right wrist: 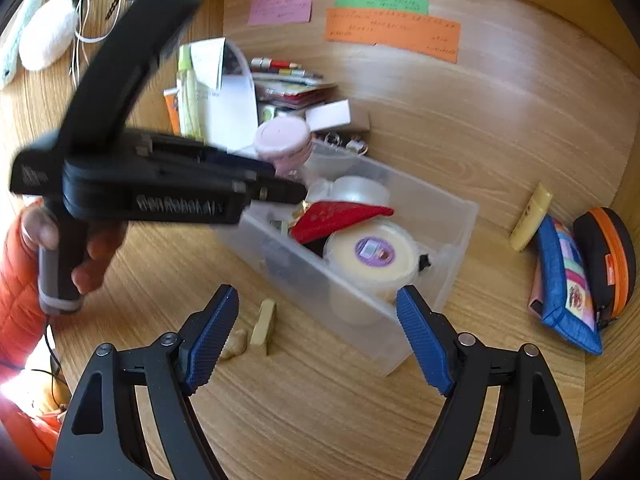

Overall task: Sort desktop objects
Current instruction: 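Withdraw both open grippers from the box toward the eraser and shell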

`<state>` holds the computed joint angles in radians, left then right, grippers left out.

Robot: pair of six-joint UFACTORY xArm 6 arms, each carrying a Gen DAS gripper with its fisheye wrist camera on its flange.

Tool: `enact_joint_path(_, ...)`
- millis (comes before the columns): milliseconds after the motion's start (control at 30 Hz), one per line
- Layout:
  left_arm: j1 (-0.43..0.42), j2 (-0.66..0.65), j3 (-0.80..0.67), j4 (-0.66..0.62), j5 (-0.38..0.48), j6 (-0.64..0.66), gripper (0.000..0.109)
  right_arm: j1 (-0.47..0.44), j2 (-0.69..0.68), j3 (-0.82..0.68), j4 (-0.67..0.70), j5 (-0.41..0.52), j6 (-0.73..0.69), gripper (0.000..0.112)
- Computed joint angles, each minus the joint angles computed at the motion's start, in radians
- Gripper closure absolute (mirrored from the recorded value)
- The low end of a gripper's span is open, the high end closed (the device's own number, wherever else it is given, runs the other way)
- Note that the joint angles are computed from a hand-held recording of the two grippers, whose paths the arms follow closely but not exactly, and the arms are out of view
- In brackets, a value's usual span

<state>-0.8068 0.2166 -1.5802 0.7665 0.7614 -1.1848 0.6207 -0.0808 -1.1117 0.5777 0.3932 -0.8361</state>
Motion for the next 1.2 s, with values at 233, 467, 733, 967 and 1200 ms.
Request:
enact_joint_path(233,-0.039,-0.081,0.082,0.076,0.008,-0.053,0.064,0.022,-0.019,0.03,-0.035,-0.004,0.024,0.037)
enact_joint_path(467,-0.09,-0.164,0.204,0.123,0.037,-0.11,0.049,0.04,-0.015,0.046,-0.063,0.01,0.051,0.041)
enact_joint_path(733,-0.105,-0.212,0.311,0.108,0.04,-0.174,0.041,0.043,0.04,0.019,-0.129,0.031,0.122,0.052)
enact_joint_path(967,-0.104,-0.232,0.366,0.086,0.012,-0.194,0.036,0.033,0.101,-0.049,-0.164,0.088,0.183,0.064)
enact_joint_path(1200,-0.106,-0.213,0.373,0.03,-0.018,-0.154,0.036,0.044,0.127,-0.073,-0.19,0.104,0.211,0.075)
